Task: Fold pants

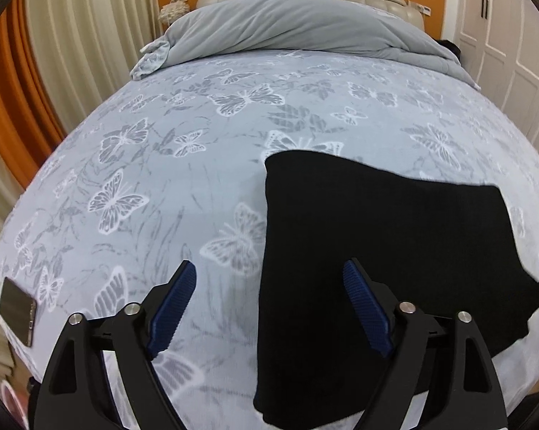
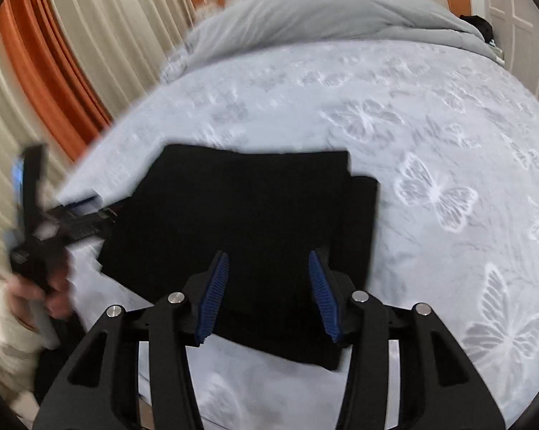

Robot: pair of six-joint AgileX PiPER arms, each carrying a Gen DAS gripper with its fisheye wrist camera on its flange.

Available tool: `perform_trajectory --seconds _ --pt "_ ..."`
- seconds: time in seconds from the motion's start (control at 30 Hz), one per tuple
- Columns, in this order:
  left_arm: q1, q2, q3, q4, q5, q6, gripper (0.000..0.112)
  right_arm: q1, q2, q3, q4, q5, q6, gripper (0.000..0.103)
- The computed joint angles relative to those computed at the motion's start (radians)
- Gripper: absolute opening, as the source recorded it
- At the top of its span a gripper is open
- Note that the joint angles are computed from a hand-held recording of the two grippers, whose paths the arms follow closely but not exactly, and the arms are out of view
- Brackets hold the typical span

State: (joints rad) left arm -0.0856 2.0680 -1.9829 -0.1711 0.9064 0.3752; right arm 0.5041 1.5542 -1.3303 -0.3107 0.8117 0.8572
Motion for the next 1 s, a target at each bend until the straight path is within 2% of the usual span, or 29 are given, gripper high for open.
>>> perform_trajectory --seconds 0.03,0.07,0.2,0.27,0.3,0.33,0.4,0.43,0.5,0.6,0.63,0.67,0.7,0.8,0.83,0.93,1.0 --pt "-0.006 -0.013 0.027 0.009 -0.018 0.004 0.084 -0.013 0.054 -0.011 0.031 0.059 -0.033 0.047" --pt "-0.011 -0.023 0.049 0.014 -0.027 0.011 0.084 -0.03 0.083 -0.024 0.081 0.079 -0.069 0.05" --pt "-0.031 -0.063 0.121 0.024 -0.057 0.037 0.084 -0.067 0.046 0.028 0.164 -0.018 -0.112 0.053" --pt "-0.038 -0.081 0.146 0.022 -0.072 0.042 0.084 -0.121 0.013 0.09 0.299 -0.114 -0.154 0.053" --pt "-0.041 -0.088 0.154 0.021 -0.076 0.044 0.084 -0.133 0.009 0.099 0.319 -0.129 -0.159 0.049" --pt "-0.043 -0.092 0.159 0.019 -0.077 0.046 0.084 -0.131 0.015 0.098 0.3 -0.128 -0.15 0.045" --pt "-0.047 -0.105 0.179 0.017 -0.089 0.054 0.084 -0.092 0.013 0.075 0.213 -0.09 -0.096 0.021" --pt "-0.049 -0.111 0.189 0.024 -0.097 0.052 0.084 -0.073 -0.009 0.081 0.207 -0.095 -0.081 0.018" --pt "-0.049 -0.121 0.204 0.026 -0.105 0.057 0.085 -0.04 -0.074 0.084 0.173 -0.118 -0.059 0.017" --pt "-0.046 -0.124 0.214 0.029 -0.106 0.055 0.085 -0.011 -0.065 0.072 0.087 -0.059 0.0 0.019" --pt "-0.044 -0.123 0.216 0.031 -0.106 0.056 0.085 -0.03 -0.03 0.064 0.12 -0.027 -0.028 0.022" --pt "-0.044 -0.124 0.222 0.036 -0.109 0.055 0.085 -0.053 0.012 0.063 0.174 -0.003 -0.069 0.03" --pt "-0.045 -0.122 0.224 0.046 -0.109 0.051 0.085 -0.055 0.018 0.071 0.189 -0.015 -0.079 0.032" --pt "-0.044 -0.122 0.231 0.062 -0.114 0.049 0.085 -0.006 -0.021 0.028 0.066 0.028 0.011 0.034" --pt "-0.041 -0.123 0.23 0.063 -0.118 0.048 0.085 0.021 -0.059 0.034 -0.028 0.02 0.099 0.034" --pt "-0.019 -0.114 0.197 0.04 -0.104 0.039 0.085 0.042 -0.125 0.056 -0.187 -0.061 0.232 0.035" --pt "-0.006 -0.088 0.15 0.03 -0.076 0.017 0.086 0.026 -0.11 0.032 -0.212 -0.1 0.233 0.035"
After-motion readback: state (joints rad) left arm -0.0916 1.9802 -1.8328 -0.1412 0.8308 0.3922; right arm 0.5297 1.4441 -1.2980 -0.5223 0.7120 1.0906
